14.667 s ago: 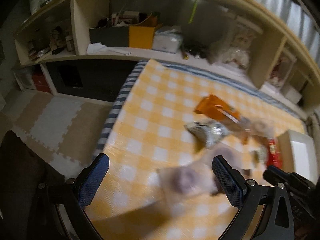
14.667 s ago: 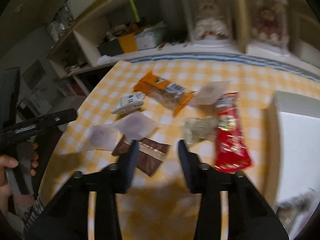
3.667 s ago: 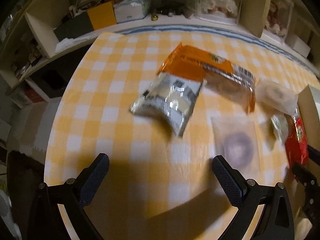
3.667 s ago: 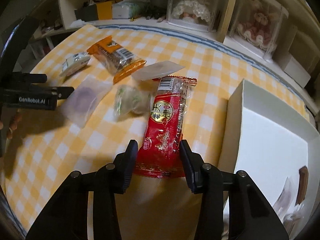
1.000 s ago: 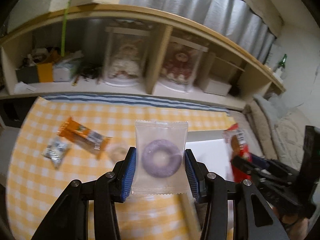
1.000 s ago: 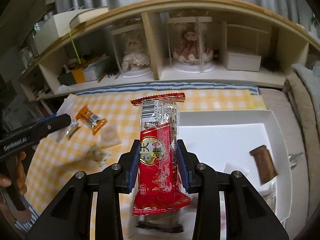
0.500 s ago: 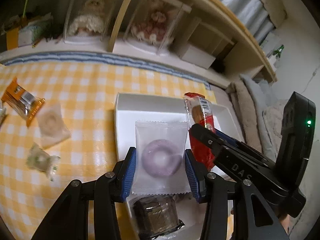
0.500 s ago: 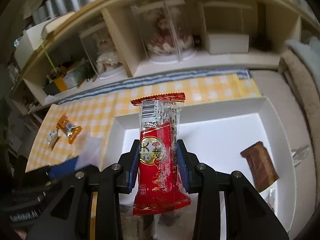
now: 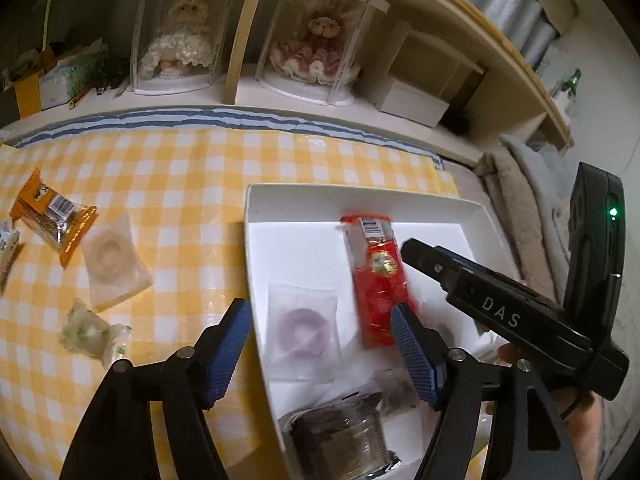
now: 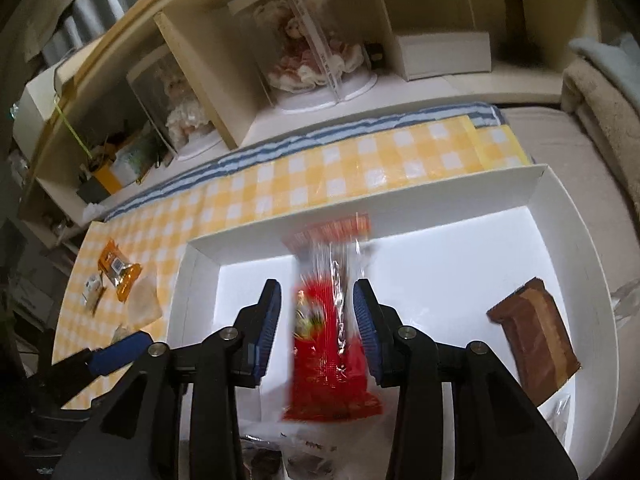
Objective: Organize snacks
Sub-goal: 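Release the purple packet into the tray with the left gripper while the right drops the red packet, then withdraw both open grippers from the tray toward the remaining snacks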
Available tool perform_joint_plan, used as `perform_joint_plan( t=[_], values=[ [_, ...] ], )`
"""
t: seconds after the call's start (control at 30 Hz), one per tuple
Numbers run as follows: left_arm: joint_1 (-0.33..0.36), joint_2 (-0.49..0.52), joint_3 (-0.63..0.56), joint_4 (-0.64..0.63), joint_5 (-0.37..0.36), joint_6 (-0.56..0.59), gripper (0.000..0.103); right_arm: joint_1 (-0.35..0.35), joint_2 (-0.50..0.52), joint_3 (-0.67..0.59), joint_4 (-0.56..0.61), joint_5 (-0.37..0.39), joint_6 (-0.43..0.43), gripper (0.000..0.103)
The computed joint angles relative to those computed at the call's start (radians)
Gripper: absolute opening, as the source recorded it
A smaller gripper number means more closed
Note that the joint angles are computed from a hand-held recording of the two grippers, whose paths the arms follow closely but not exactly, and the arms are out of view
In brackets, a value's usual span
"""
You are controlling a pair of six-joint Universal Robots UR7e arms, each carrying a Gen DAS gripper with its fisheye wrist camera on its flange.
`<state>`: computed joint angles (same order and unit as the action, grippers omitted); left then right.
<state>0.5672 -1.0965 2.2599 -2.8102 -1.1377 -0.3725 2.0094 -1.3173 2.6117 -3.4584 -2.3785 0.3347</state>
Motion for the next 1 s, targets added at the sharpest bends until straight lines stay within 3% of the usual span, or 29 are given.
perform_joint_plan(
  t=[0.27,0.53,0.73,0.8,0.9,1.0],
  values=[
    [-0.03,-0.064,0.031,0.072,0.023,-0.038,0.076,0.043,-0.078,0.007,0.222,-0.049,0.094,0.043],
    [-0.071,-0.14,0.054,0.156,0.043,-0.064,0.086,0.148,-0.174,-0.011,0.45,-0.125,0.221,0.066],
    [-0.112,-0.205,0.066,0.211,0.066,-0.08,0.103,0.23,-0.228,-0.042,0.654,-0.187,0.33,0.08],
    [-0.126,-0.226,0.069,0.231,0.076,-0.084,0.103,0.248,-0.242,-0.049,0.707,-0.2,0.367,0.086],
    [-0.143,-0.265,0.072,0.272,0.086,-0.093,0.103,0.29,-0.271,-0.058,0.801,-0.227,0.435,0.102],
    [-0.159,-0.306,0.071,0.318,0.093,-0.106,0.103,0.334,-0.292,-0.076,0.917,-0.257,0.518,0.103]
  ],
)
